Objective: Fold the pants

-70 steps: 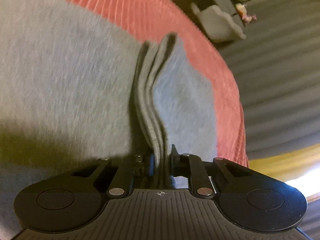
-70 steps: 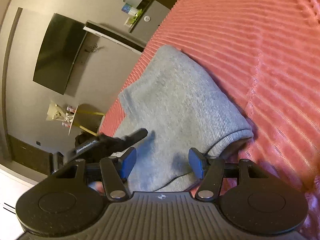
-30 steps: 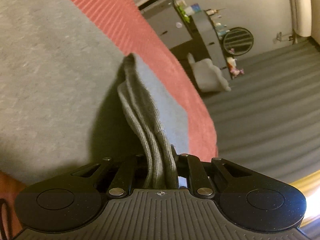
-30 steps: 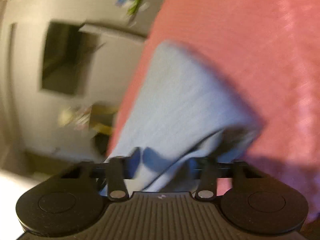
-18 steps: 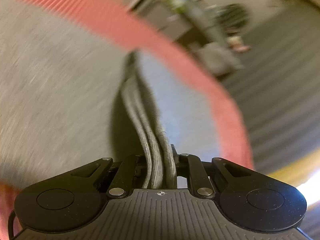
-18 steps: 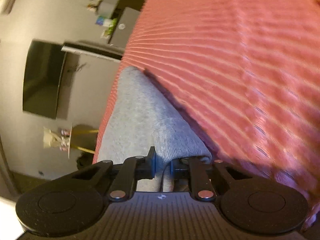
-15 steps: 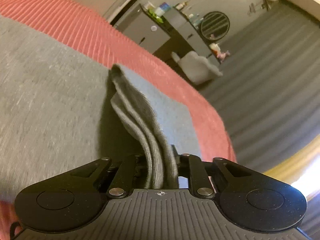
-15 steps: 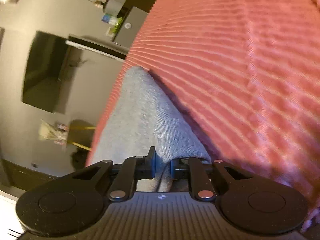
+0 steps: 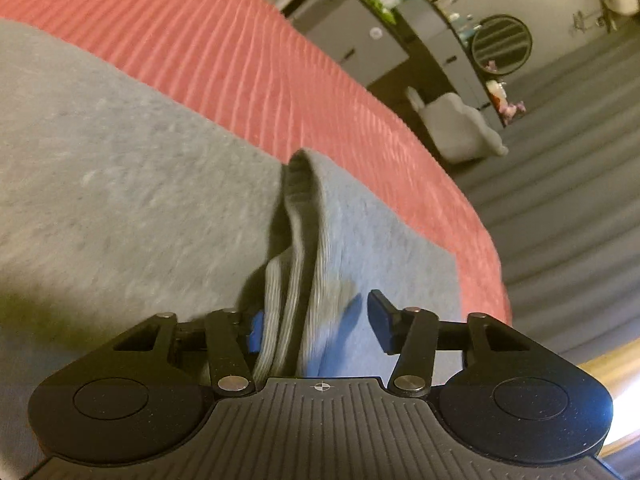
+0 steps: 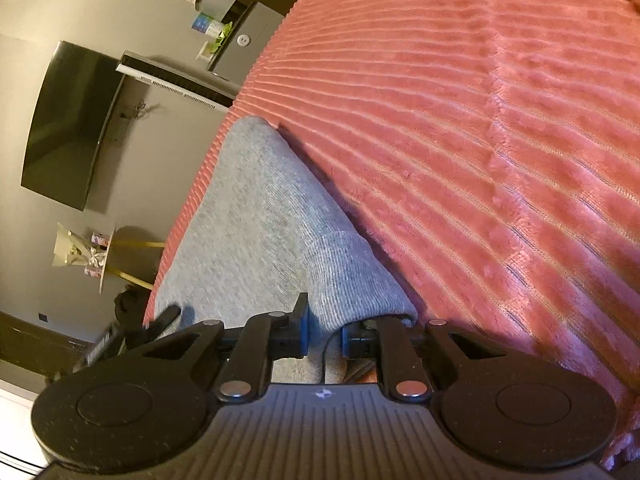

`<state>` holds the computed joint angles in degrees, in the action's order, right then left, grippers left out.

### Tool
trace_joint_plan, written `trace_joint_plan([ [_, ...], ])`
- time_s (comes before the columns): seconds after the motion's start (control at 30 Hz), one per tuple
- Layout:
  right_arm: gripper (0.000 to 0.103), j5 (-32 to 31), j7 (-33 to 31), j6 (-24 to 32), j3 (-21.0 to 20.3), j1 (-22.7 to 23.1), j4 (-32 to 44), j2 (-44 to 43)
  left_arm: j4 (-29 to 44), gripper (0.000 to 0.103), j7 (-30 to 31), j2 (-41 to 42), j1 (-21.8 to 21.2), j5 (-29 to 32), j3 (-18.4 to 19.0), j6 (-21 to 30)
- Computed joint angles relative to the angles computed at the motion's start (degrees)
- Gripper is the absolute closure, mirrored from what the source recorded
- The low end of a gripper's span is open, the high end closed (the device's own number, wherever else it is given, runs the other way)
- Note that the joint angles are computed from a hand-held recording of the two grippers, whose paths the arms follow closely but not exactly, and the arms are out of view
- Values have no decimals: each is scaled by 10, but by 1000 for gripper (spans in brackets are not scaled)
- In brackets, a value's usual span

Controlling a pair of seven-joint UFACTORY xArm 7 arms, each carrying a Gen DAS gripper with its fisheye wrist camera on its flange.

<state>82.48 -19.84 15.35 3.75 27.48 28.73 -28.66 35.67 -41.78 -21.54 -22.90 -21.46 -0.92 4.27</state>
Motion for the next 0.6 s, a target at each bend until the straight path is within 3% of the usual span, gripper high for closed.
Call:
trace_joint_plan([
  [0.03,90,1,0,0,0,0,-1,-1,11,79,9,8,-11,-15,14,6],
  [0.07,90,5,-3,0,-1,1,0,-2,14,80,5,9,2,-6,5,9],
  [0.23,89,51,-53,18,-6,-3,2,0,-43,83,-70,-103,202,172,-196,-41],
  [0.3,88,64,-63,30,-2,-14,4,3,-39,81,-88,-148,284,229,-272,10],
  [0.4,88,47,-59,42,12,-28,7,7,-2,69,-133,-149,343,278,-335,158],
  [0.47,88,22,-42,31,23,-30,8,7,-8,62,-140,-148,320,283,-323,182],
  [0.53,88,9,-33,27,22,-26,6,4,-25,41,-142,-158,267,260,-284,180],
  [0.6,88,9,-31,28,14,-21,4,2,-43,36,-146,-161,210,232,-241,155],
])
